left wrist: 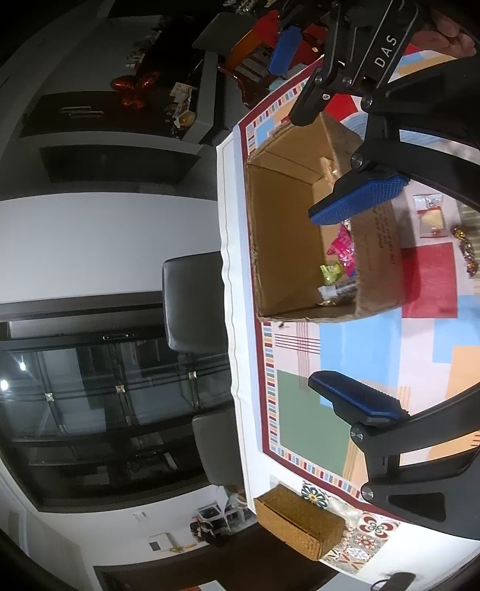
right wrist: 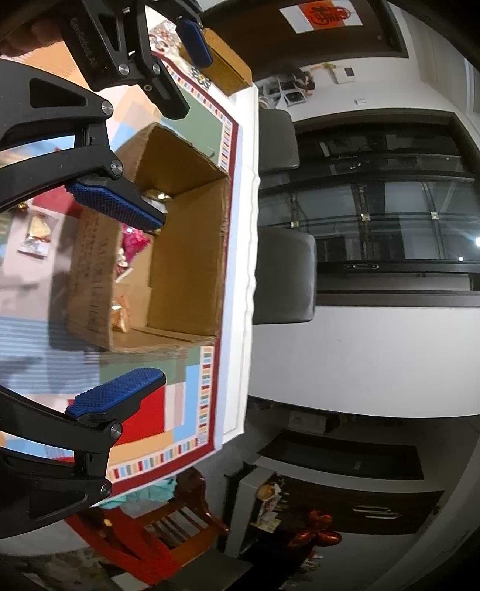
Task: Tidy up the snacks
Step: 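Withdraw both open tools from the box toward the last snacks, then lower both open tools toward the gold candy and cheese cake packet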
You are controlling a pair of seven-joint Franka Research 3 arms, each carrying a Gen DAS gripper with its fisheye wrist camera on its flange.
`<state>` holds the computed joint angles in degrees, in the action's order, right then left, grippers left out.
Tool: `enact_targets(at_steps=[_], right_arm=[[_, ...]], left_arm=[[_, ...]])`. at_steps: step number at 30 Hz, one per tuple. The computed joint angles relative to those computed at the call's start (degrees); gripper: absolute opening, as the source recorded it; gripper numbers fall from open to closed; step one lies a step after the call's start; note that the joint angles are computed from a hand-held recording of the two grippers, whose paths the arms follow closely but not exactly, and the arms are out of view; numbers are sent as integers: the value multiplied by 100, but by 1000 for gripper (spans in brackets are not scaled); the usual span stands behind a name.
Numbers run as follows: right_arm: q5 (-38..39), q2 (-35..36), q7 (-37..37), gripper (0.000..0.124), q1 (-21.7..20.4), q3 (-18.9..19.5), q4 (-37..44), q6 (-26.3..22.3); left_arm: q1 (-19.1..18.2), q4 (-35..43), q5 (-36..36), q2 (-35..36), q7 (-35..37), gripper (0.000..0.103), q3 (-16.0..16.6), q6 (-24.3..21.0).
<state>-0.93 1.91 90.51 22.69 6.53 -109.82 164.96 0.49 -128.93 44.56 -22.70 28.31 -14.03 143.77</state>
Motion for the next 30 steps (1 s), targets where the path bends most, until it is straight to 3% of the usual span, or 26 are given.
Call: enact_targets(at_steps=[15, 30], right_arm=[[686, -96, -198, 78, -50, 37, 53, -1368], [674, -105, -39, 78, 4, 76, -137, -1828]], left_arm=[[-372, -366, -772, -328, 274, 83, -24, -673], [-656, -823, -1417, -485, 246, 83, -3, -974]])
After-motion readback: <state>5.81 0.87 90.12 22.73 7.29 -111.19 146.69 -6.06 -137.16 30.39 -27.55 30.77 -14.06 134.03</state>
